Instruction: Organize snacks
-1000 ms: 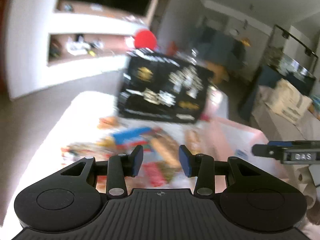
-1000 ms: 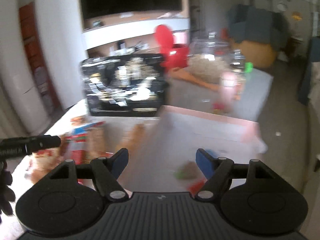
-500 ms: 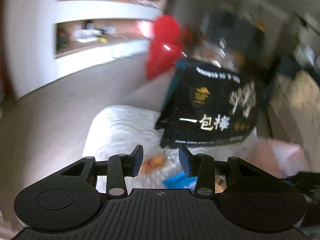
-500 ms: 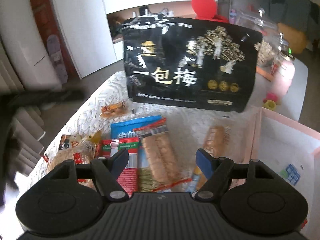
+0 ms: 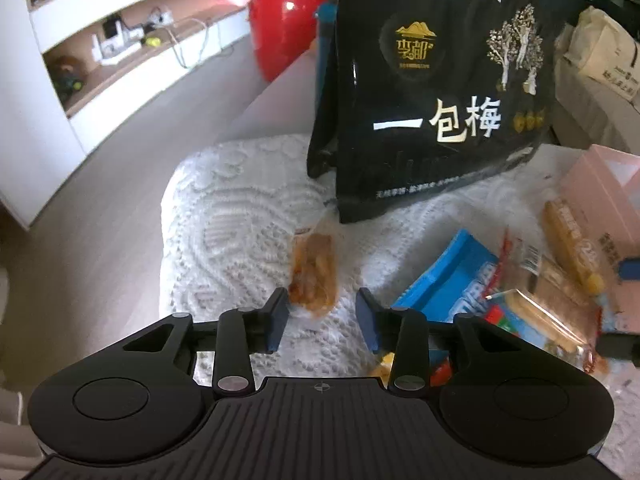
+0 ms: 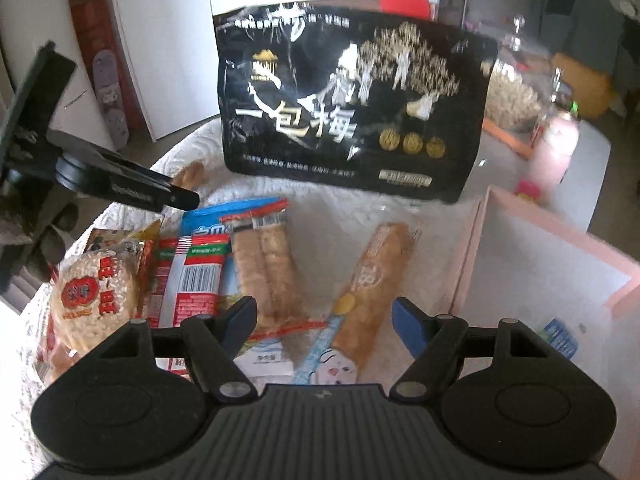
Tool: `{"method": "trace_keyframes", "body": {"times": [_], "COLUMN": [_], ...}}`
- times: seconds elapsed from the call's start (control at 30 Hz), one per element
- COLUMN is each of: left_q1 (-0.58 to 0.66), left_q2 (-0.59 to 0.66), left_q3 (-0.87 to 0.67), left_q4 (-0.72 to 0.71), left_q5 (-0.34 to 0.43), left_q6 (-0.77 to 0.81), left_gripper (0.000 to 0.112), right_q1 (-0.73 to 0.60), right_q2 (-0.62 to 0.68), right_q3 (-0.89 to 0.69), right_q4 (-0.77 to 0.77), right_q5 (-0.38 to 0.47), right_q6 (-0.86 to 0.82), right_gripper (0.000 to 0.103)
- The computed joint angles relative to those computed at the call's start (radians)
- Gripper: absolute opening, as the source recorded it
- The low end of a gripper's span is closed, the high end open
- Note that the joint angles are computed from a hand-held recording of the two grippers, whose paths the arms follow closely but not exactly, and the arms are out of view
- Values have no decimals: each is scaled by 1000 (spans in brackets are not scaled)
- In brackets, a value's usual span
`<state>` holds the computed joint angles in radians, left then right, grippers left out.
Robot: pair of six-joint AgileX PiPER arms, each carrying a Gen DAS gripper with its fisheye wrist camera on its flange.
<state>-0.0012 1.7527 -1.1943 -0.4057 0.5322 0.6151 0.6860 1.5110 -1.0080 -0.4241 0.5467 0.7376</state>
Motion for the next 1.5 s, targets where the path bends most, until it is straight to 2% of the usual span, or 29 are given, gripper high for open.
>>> {"method": "trace_keyframes", "body": {"times": [0.03, 0.07, 0.2, 0.3, 0.37, 0.47, 0.53, 0.57, 0.67, 0.7, 0.8, 0.83, 0.97, 1.07, 1.1, 1.17, 1.23, 1.3, 1.37, 1.5], "left_q1": [1, 7, 51, 97, 141, 224, 268, 281, 284, 298, 417, 470, 773, 901, 921, 968, 1008, 1003, 1022, 1006], "left_q2": [-4, -10, -36, -104, -176, -325, -432, -489, -661, -713, -826, -842, -814, -803, -807, -807, -799, -799, -808, -886], "left_q3": [13, 27, 88, 159, 223, 338, 409, 448, 557, 592, 679, 697, 761, 804, 815, 832, 846, 857, 872, 894], "left_q4": [-33, -72, -314, -468, -594, -727, -729, -711, -556, -528, -522, -538, -689, -729, -732, -726, -718, -714, -705, -672], "left_q5": [-19, -33, -60, -62, -30, 79, 135, 140, 83, 78, 106, 131, 346, 439, 454, 489, 527, 534, 572, 647], "left_q6": [22, 49, 238, 361, 477, 610, 608, 587, 438, 418, 446, 471, 661, 720, 725, 746, 764, 749, 742, 679], "left_gripper": [34, 32, 30, 29, 29, 29, 29, 29, 29, 29, 29, 29, 29, 29, 29, 29, 29, 29, 29, 29], "right_q1": [-4, -2, 13, 12, 9, 9, 2, 2, 28, 58, 191, 232, 317, 325, 316, 289, 266, 254, 246, 260], "right_q2": [-5, -10, -38, -59, -73, -89, -101, -106, -109, -103, -73, -58, 25, 138, 170, 191, 147, 100, 61, -49], "right_q3": [9, 13, 33, 43, 53, 64, 73, 78, 91, 88, 71, 57, -41, -149, -181, -181, -98, -38, -3, 98], "right_q4": [16, 15, -53, -68, -61, -35, 43, 87, 179, 144, -115, -185, -286, -300, -260, -180, -134, -66, 42, 31], "right_q5": [-10, -9, 0, -1, -7, -15, -37, -49, -95, -99, -80, -66, -46, -22, -4, -28, -121, -170, -175, -158], "right_q6": [-10, -11, 45, 60, 51, 43, -4, -27, -62, -14, 243, 303, 402, 423, 390, 341, 319, 245, 108, 62], "right_gripper": [75, 75, 75, 75, 75, 75, 75, 75, 75, 75, 75, 75, 75, 78, 78, 79, 79, 79, 79, 74]}}
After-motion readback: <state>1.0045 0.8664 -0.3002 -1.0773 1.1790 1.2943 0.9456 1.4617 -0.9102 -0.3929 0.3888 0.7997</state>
